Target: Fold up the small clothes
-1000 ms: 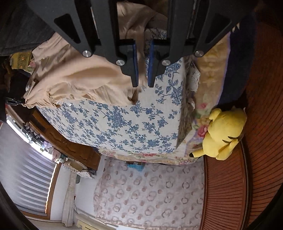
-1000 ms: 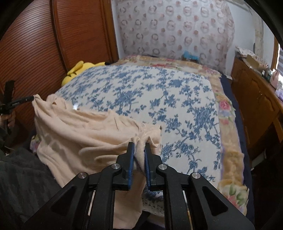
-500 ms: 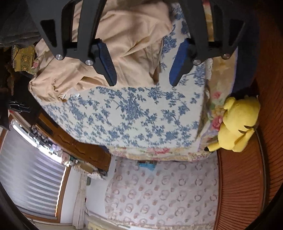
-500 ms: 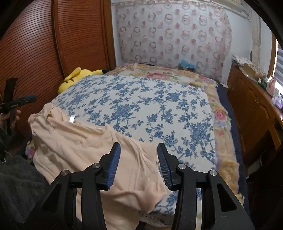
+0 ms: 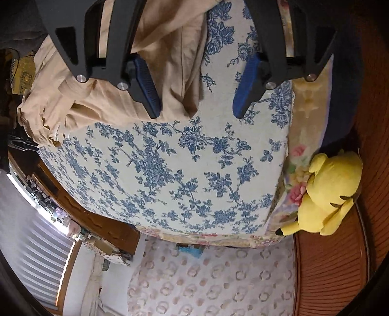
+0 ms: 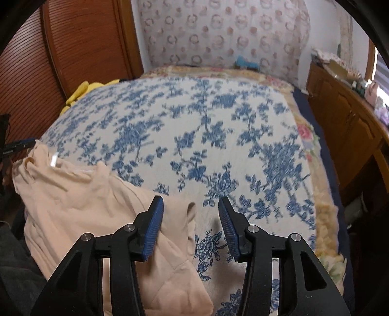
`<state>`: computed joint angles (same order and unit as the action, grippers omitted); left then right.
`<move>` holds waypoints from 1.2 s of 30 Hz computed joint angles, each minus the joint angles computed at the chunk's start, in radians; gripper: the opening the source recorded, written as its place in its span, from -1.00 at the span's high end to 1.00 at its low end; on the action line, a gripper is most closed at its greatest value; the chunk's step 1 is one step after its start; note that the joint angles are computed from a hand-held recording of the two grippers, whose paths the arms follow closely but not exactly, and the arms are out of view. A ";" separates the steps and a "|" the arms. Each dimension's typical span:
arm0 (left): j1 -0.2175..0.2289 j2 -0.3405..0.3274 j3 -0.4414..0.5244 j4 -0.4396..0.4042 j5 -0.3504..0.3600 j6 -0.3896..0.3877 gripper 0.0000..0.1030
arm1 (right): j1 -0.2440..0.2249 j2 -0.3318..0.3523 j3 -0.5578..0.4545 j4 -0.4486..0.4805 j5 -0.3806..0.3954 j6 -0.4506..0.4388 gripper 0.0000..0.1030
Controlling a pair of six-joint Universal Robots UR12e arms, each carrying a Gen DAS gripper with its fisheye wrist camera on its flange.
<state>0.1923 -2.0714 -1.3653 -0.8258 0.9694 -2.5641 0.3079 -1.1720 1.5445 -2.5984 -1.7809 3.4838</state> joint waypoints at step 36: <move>0.032 0.093 -0.103 0.085 -0.193 -0.014 0.90 | 0.057 -0.034 0.053 -0.174 -0.093 0.051 0.86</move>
<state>0.2243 -1.9785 -1.4679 -0.7412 0.7766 -2.5778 0.3652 -1.2058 1.5974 -2.7724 -1.8741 3.5351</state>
